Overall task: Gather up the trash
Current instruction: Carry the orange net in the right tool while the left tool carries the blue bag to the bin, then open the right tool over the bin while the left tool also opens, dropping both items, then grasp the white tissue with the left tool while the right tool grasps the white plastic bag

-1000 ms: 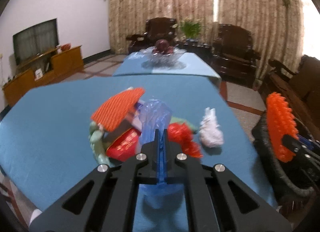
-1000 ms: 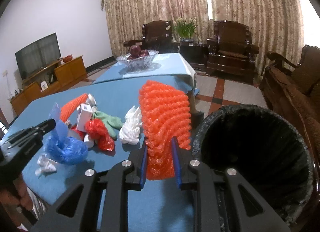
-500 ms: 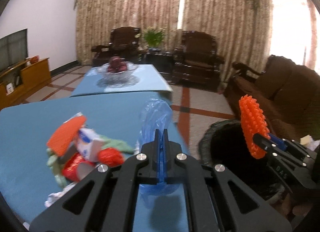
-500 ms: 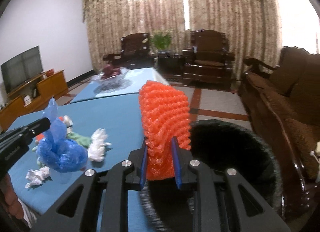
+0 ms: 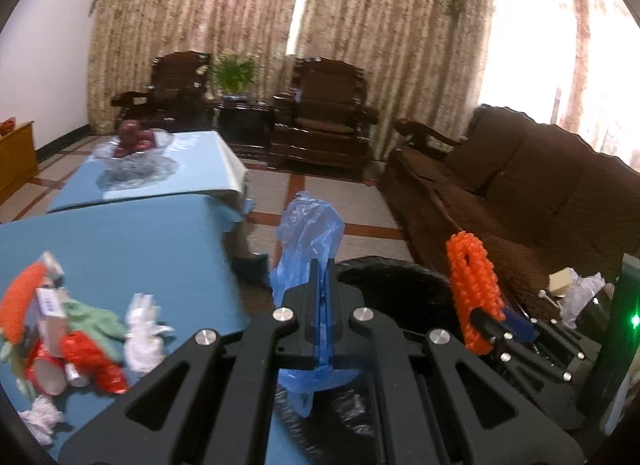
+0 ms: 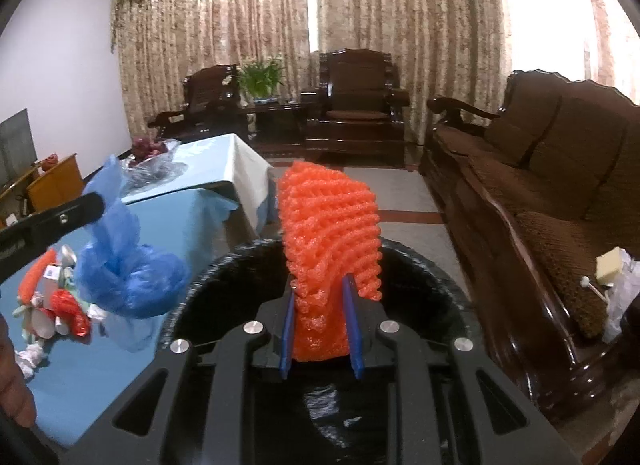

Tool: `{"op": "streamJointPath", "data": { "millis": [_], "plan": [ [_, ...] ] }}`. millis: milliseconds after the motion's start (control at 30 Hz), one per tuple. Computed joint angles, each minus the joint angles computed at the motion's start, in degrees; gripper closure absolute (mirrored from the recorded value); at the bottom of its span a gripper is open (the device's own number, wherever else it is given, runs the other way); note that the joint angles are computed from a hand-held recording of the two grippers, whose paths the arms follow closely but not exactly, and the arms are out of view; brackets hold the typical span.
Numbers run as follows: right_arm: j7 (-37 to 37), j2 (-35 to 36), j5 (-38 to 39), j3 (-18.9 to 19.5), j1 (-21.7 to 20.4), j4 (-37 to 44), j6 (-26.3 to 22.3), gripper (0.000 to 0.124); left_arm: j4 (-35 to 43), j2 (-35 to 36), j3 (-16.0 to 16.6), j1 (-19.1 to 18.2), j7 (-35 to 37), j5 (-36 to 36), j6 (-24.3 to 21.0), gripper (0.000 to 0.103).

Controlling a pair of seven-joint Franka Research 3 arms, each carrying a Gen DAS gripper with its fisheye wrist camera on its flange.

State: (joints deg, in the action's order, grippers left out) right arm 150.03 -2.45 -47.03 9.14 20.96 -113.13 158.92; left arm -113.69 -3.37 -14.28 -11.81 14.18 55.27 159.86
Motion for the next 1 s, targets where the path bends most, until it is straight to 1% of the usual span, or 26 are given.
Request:
{"op": "streamJointPath", "data": {
  "millis": [100, 167, 200, 233, 267, 300, 333, 367, 400, 433, 467, 500, 533, 567, 633, 733, 900, 1000],
  "plan": [
    [0.13, -0.09, 0.65, -0.39, -0.43, -0.67, 0.02, 0.099, 2.75, 3.63, 0.05, -0.81, 3.30, -2.71, 0.99, 0.102],
    [0.62, -0.52, 0.58, -0.38, -0.60, -1.27, -0.74, 0.094, 2.59, 4.15, 0.46, -1.45, 5.26, -4.70, 1.73, 0.098],
    [1.02, -0.77, 0.68, -0.33, -0.72, -1.70, -0.90, 0.087, 2.56, 4.39, 0.70, -1.66, 5.68, -5.24, 2.00, 0.095],
    [0.62, -0.60, 1.50, -0.35, -0.83, -1.71, -0.81, 0.082, 2.24, 4.14, 0.92, -1.86, 5.46, -5.22, 1.88, 0.075],
    [0.53, -0.55, 1.90, -0.36, -0.94, -1.82, -0.73, 0.074, 1.54, 3.55, 1.08, -1.98, 4.40, -4.47, 1.98, 0.062],
    [1.18, -0.79, 1.45, -0.17, -0.95, -2.14, -1.17, 0.067, 0.53, 2.55, 1.36, -1.80, 1.20, -1.49, 2.02, 0.044],
    [1.65, -0.93, 1.04, 0.14, -0.85, -2.19, -1.65, 0.065, -0.97, 0.94, 1.48, -1.48, 0.03, -0.57, 2.04, 0.042],
    [1.68, -0.93, 0.93, 0.38, -0.72, -2.19, -1.78, 0.060, -2.39, -0.54, 1.36, -1.14, -0.12, -0.65, 1.84, 0.042],
    [1.56, -0.67, 0.92, 0.52, -0.60, -1.87, -1.96, 0.049, -3.84, -1.94, 1.34, -0.58, 0.15, -0.91, 1.58, 0.040],
    [2.41, -0.46, 0.03, 0.99, -0.23, -1.41, -2.73, 0.044, -5.09, -3.20, 1.12, 0.08, -0.12, -0.70, 1.07, 0.038],
    [2.89, 0.53, -0.53, 1.28, 0.17, -0.01, -3.24, 0.036, -6.37, -4.60, 0.89, 0.80, -0.46, -0.57, 0.32, 0.036],
    [3.57, 0.82, -1.34, 1.38, 0.77, 0.42, -3.23, 0.030, -7.86, -6.15, 0.68, 1.51, -0.74, -0.80, -0.53, 0.032],
    [3.86, 1.23, -1.92, 1.53, 1.47, 0.97, -3.08, 0.028, -10.07, -8.22, 0.87, 2.29, -0.55, -1.76, -1.04, 0.030],
    [3.44, 1.99, -2.05, 1.76, 2.35, 1.94, -3.00, 0.027, -12.07, -10.22, 0.87, 3.17, -0.45, -2.42, -1.56, 0.030],
    [0.98, 3.78, -0.52, 1.90, 4.24, 4.19, -2.77, 0.027, -15.53, -14.19, 0.32, 5.23, -0.66, -2.91, -3.48, 0.026],
    [-1.05, 6.21, 0.51, 1.42, 7.25, 6.83, -1.58, 0.027, -22.10, -21.92, -0.44, 7.93, -1.26, -4.25, -7.18, 0.023],
    [-1.78, 11.24, 0.38, 0.21, 13.00, 12.14, 0.78, 0.027, -31.14, -33.49, -0.83, 10.46, 1.38, -8.25, -14.96, 0.023],
    [-2.12, 13.88, 0.79, -0.86, 16.14, 14.80, 2.09, 0.027, -34.60, -38.01, -0.17, 10.92, 3.75, -11.07, -18.13, 0.023]
  ]
}}
